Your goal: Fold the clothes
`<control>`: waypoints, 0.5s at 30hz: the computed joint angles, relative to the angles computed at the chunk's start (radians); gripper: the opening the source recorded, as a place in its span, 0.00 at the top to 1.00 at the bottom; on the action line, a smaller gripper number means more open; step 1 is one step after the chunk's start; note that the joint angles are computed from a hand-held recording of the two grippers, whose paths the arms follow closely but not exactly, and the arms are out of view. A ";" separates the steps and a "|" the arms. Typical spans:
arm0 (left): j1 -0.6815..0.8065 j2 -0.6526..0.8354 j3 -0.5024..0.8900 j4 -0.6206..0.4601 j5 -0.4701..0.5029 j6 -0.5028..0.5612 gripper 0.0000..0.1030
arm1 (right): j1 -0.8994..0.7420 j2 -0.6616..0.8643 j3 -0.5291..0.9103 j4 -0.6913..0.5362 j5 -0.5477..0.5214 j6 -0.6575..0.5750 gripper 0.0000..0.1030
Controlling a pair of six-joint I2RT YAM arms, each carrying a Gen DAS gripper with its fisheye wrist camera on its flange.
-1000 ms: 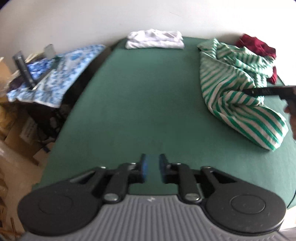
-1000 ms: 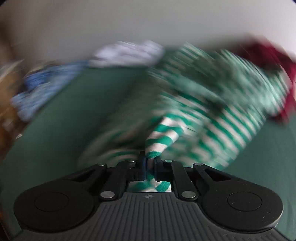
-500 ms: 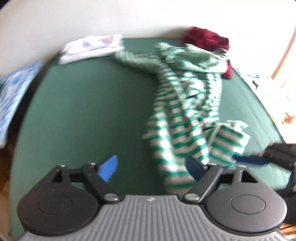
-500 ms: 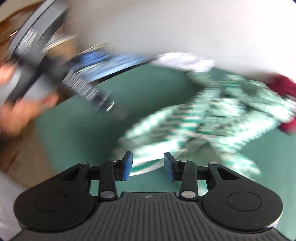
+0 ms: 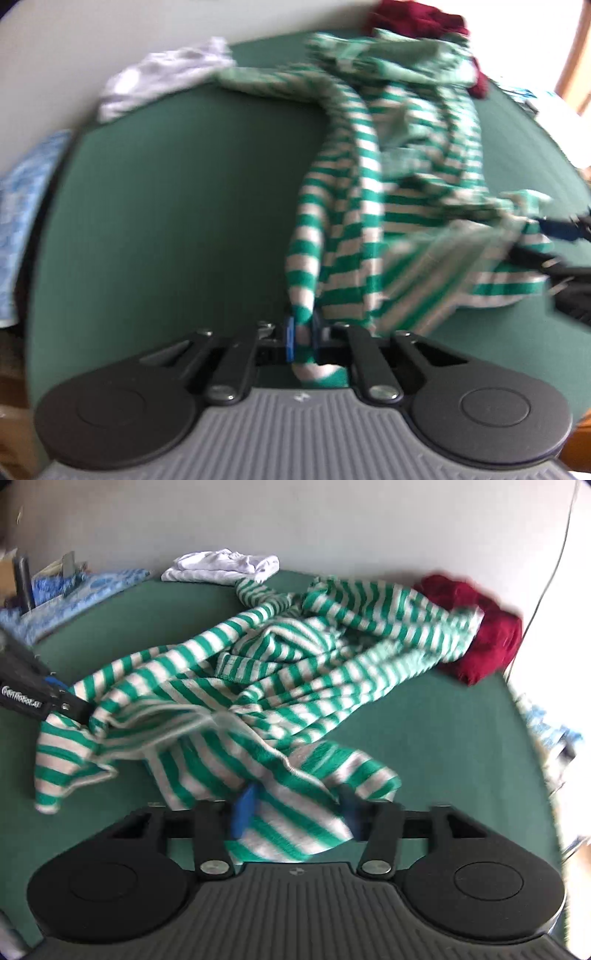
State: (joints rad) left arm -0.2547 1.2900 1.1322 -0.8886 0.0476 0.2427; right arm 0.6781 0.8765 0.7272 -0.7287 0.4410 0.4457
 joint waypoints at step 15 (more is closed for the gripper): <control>0.355 -0.196 -0.053 -0.157 0.242 0.381 0.71 | 0.845 0.090 0.343 -0.665 0.094 0.777 0.90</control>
State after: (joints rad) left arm 0.1007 1.0938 1.0794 -1.0459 0.2899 0.6237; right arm 1.5227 0.9661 1.0705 -1.3934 0.5350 1.2230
